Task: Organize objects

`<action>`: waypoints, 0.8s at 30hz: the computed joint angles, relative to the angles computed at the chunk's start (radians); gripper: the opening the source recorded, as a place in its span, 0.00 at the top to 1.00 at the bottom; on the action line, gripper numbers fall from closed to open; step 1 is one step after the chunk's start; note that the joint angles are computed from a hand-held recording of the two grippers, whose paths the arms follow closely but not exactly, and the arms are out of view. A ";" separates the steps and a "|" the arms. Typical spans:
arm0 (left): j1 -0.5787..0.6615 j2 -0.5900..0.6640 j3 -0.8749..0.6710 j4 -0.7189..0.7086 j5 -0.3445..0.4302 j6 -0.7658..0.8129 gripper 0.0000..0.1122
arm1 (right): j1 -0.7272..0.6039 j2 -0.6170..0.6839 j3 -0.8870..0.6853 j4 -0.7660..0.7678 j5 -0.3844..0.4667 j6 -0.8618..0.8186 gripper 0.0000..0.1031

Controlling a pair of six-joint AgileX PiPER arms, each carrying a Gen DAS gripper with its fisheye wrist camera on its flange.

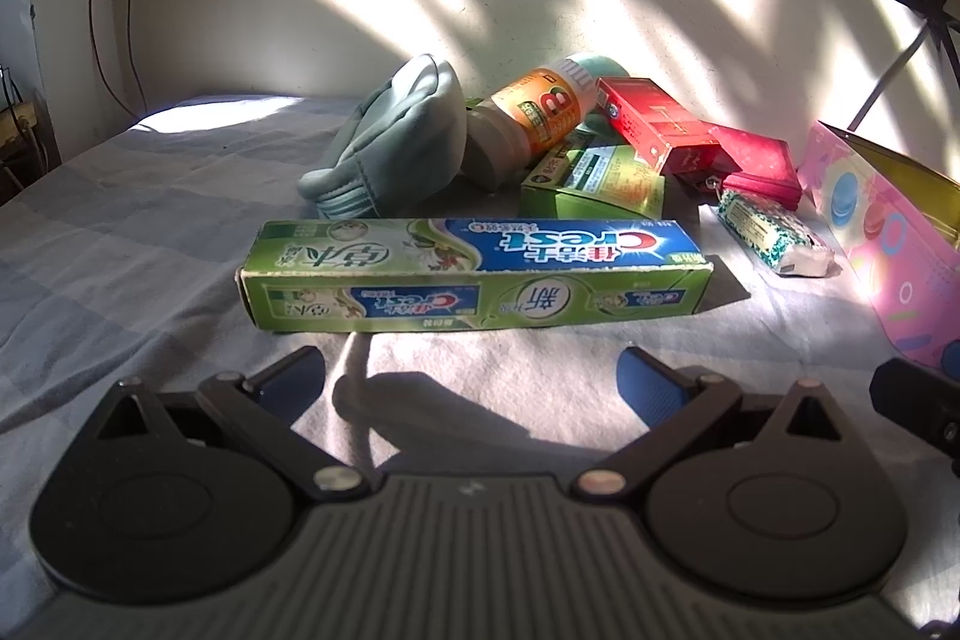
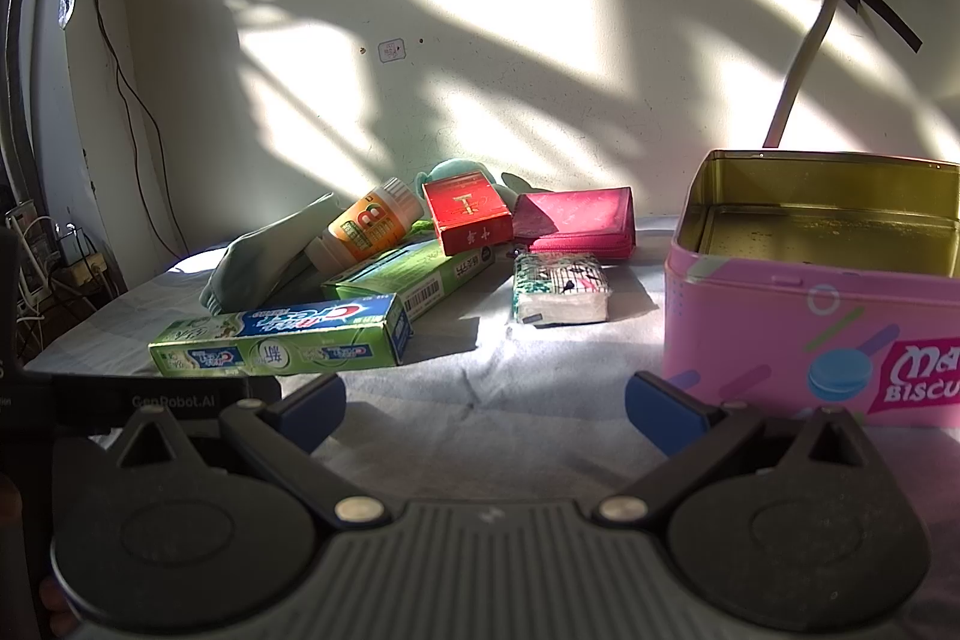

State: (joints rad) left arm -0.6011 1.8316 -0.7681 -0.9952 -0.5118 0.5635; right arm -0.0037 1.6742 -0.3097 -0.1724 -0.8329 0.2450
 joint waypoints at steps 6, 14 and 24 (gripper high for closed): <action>0.002 0.000 -0.001 0.001 0.004 -0.001 0.08 | 0.001 0.000 0.000 0.001 0.000 0.000 0.00; 0.002 0.000 -0.001 0.001 0.006 -0.002 0.08 | 0.000 -0.003 0.000 -0.001 0.003 0.001 0.00; 0.009 0.002 -0.007 -0.003 0.022 -0.008 0.08 | 0.007 0.000 0.003 0.006 -0.001 -0.001 0.00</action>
